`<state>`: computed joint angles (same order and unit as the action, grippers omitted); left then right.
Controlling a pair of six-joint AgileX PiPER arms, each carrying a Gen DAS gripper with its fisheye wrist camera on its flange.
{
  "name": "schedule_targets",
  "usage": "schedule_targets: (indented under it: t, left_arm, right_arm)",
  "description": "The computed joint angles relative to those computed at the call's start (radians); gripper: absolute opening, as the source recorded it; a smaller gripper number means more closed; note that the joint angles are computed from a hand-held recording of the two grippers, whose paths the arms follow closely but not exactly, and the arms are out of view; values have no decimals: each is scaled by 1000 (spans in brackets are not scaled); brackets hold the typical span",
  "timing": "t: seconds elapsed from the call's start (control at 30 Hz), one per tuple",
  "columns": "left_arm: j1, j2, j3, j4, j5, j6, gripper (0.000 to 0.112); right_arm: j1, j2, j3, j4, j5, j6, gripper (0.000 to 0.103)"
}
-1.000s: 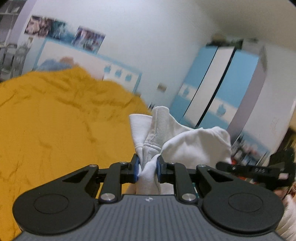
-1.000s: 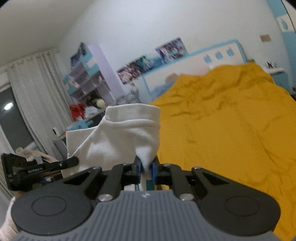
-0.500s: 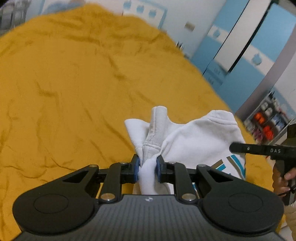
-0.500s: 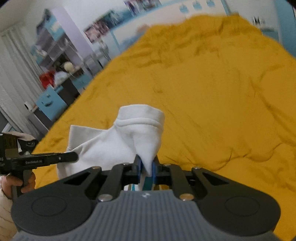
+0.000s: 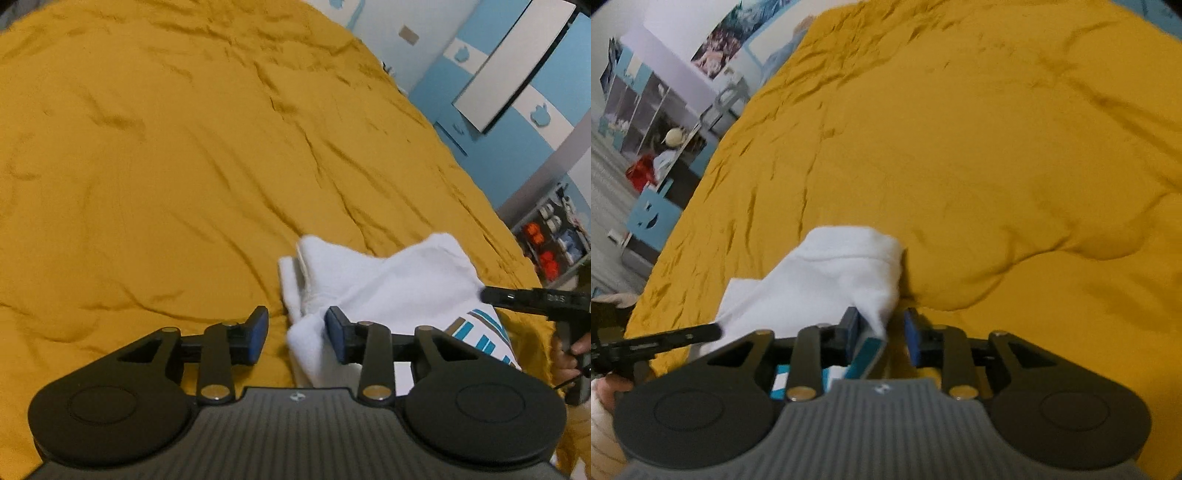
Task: Fold small clothes
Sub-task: 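Lower the folded sweatshirt onto the bedspread and open both tools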
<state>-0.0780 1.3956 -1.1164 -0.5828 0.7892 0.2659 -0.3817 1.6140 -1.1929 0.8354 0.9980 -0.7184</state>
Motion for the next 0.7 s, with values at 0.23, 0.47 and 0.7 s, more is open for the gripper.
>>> schedule_targets:
  t: [0.23,0.47,0.7]
  left_arm:
    - [-199,-174,0,337,-67,-364,40]
    - [-482,-142,27,669,22,-685,22]
    - [-569,-200,20,801,93,-820,19]
  right_arm:
    - [-43,-249,99,-42,61,-140,10]
    - [129,-446,346,-192,-132,-191,8]
    - [37,-531,322,-207,-21,-154,10]
